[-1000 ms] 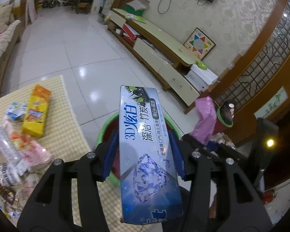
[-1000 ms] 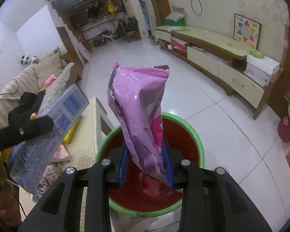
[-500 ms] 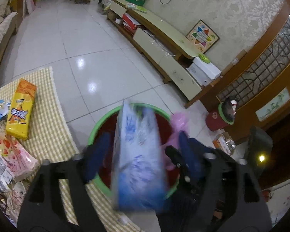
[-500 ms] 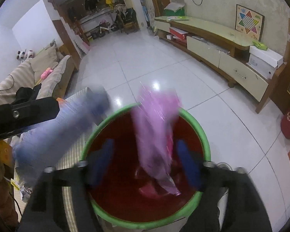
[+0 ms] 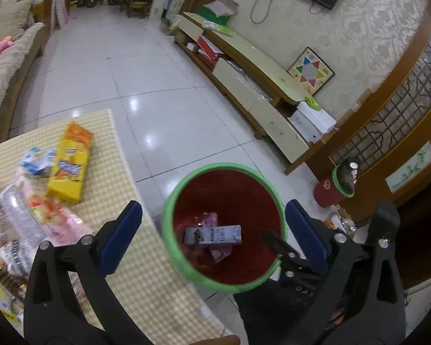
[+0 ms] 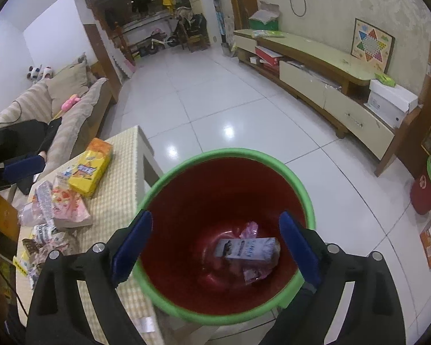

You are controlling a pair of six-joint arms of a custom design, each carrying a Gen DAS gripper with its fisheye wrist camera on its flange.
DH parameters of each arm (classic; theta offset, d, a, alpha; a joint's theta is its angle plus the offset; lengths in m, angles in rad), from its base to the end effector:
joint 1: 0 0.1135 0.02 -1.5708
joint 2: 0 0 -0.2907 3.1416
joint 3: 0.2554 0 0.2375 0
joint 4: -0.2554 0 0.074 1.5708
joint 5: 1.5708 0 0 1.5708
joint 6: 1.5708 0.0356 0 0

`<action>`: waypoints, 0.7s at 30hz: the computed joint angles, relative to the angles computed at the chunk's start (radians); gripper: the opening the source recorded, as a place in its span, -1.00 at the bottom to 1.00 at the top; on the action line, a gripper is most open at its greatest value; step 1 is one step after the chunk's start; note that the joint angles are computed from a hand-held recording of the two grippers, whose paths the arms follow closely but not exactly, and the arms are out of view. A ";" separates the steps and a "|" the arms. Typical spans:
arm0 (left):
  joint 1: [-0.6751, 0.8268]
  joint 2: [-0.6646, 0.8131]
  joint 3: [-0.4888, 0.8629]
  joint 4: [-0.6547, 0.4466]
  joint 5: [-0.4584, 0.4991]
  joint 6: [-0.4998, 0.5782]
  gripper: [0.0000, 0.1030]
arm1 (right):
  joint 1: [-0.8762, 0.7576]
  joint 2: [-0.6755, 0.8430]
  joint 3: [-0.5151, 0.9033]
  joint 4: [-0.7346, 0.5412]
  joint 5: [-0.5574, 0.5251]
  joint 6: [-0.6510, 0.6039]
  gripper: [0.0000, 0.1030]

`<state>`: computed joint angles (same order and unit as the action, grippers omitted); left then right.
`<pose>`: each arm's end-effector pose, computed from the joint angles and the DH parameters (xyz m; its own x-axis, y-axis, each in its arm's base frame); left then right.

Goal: Collect trash
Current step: 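Carry both items over the red bin and open both tools to drop them, then move both tools back over the table toward the remaining trash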

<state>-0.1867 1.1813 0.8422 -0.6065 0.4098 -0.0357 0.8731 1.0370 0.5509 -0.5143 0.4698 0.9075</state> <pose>0.2024 -0.0527 0.2761 -0.8105 0.1198 -0.5734 0.3707 0.8628 -0.3437 0.1154 0.1126 0.2204 -0.7476 0.2019 -0.6327 0.1021 0.9763 0.1909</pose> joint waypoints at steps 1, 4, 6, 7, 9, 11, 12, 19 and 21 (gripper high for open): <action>0.032 -0.021 0.000 -0.025 0.007 0.022 0.89 | 0.023 0.010 0.017 -0.014 0.012 0.012 0.71; 0.163 -0.081 0.005 -0.117 0.050 0.117 0.89 | 0.123 0.052 0.082 -0.065 0.061 0.072 0.72; 0.279 -0.109 0.011 -0.187 0.090 0.194 0.89 | 0.195 0.091 0.131 -0.097 0.095 0.109 0.73; 0.349 -0.119 0.017 -0.230 0.119 0.244 0.89 | 0.220 0.109 0.149 -0.105 0.106 0.123 0.74; 0.511 -0.125 0.038 -0.324 0.175 0.384 0.89 | 0.275 0.153 0.195 -0.124 0.125 0.153 0.74; 0.686 -0.112 0.061 -0.417 0.223 0.542 0.89 | 0.325 0.202 0.244 -0.139 0.140 0.177 0.74; 0.750 -0.103 0.066 -0.449 0.239 0.604 0.89 | 0.348 0.226 0.266 -0.144 0.147 0.187 0.75; 1.210 0.077 0.164 -0.637 0.278 1.043 0.89 | 0.439 0.407 0.427 -0.130 0.148 0.182 0.75; 1.303 0.139 0.199 -0.666 0.278 1.132 0.89 | 0.450 0.454 0.467 -0.116 0.141 0.169 0.75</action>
<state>1.1165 1.3205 1.0411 -1.2723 0.6879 1.0965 1.3226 1.4912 1.0184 -0.6298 0.6106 1.0765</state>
